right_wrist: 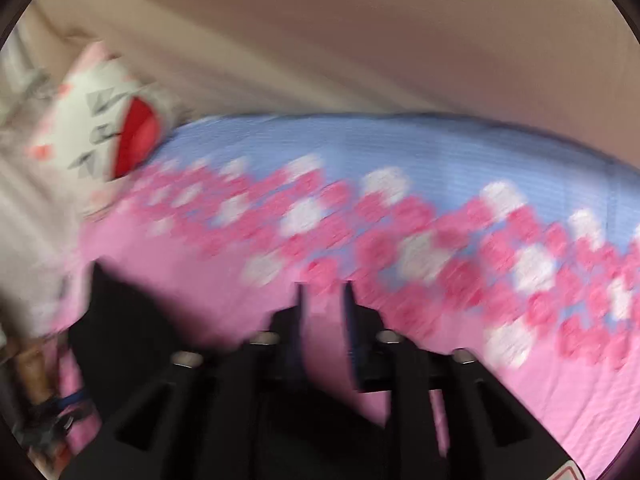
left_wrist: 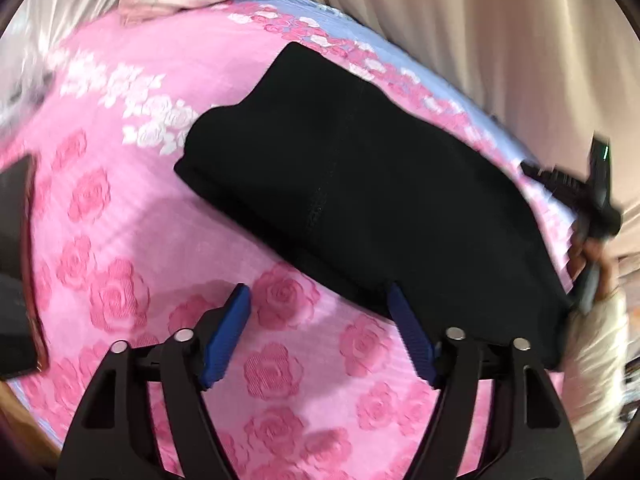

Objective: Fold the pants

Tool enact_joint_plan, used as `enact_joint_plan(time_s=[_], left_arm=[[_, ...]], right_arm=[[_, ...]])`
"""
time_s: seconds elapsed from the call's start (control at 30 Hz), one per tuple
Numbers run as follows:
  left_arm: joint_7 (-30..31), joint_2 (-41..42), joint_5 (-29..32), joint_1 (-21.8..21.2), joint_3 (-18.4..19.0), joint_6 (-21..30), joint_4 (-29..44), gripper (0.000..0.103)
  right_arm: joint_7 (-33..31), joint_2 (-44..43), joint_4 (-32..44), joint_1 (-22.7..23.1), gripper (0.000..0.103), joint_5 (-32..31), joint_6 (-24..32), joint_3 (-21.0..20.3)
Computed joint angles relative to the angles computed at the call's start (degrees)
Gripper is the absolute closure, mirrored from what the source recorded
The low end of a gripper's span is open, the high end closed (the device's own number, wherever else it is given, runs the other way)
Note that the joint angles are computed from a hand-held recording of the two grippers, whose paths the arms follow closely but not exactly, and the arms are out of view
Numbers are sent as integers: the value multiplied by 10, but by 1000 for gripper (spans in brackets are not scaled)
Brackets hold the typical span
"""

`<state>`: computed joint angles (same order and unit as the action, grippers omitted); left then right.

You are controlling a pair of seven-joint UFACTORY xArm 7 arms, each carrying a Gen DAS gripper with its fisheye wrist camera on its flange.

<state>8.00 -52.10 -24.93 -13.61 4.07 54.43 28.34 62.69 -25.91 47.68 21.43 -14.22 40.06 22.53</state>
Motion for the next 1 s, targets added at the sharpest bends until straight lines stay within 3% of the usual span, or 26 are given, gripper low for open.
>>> enact_joint_plan(time_s=[0.03,0.13,0.17,0.2,0.23,0.27,0.3,0.33,0.37,0.4,0.43,0.47,0.53,0.6,0.63,0.67,0.73,0.8,0.83,0.9,0.97,1.0], left_arm=[[4,-8,-12,-3,14,1,-3,21],[1,-7,-36,-1,26,-19,0,17],[-2,0,-44,-1,26,-28,5,17],[1,11,-57,-7,31,-43,9,17],[-2,24,-58,-7,28,-50,15,18],[-3,41,-55,-7,24,-52,22,43],[-6,68,-40,-3,15,-49,35,90],[-11,81,-30,5,6,-54,38,92],[2,89,-44,-4,19,-68,37,92],[10,95,-60,-7,30,-82,34,92],[12,99,-71,-8,39,-78,34,92],[14,98,-84,-9,49,-70,34,92],[9,87,-81,2,47,-47,32,89],[3,45,-60,22,37,-20,19,84],[-4,30,-47,31,28,-15,15,83],[-15,7,-25,44,12,-8,10,84],[-38,-39,34,67,-29,-3,3,85],[-53,-87,71,62,-62,-6,-2,78],[-62,-109,76,45,-78,-4,1,73],[-86,-128,70,6,-106,-19,6,36],[-114,-127,68,-27,-145,-46,13,23],[-127,-125,73,-40,-170,-61,17,23]], right_arm=[[-10,10,16,1,39,-14,31,14],[-22,57,48,8,38,-32,63,22],[-22,72,55,11,45,-32,64,18],[-31,80,50,9,60,-13,47,15],[-24,88,46,31,97,-5,28,-9],[-7,90,50,35,96,-21,32,-8],[16,89,62,15,96,-61,45,16],[39,84,62,9,99,-91,47,22],[71,82,69,1,103,-132,70,31],[92,95,88,-9,103,-158,103,44],[98,89,91,-18,97,-161,124,51],[100,71,79,-11,89,-148,122,41],[102,-4,25,38,88,-116,79,2],[105,-82,-8,42,64,-98,108,35],[109,-124,-25,53,41,-83,138,52],[110,-154,-38,62,35,-65,159,64],[121,-219,-68,106,36,4,212,88],[152,-250,-84,131,50,56,244,125],[163,-249,-89,149,64,87,259,143],[185,-233,-72,149,67,81,296,209],[203,-227,-37,153,68,72,356,239],[222,-247,-18,149,68,77,410,254]])
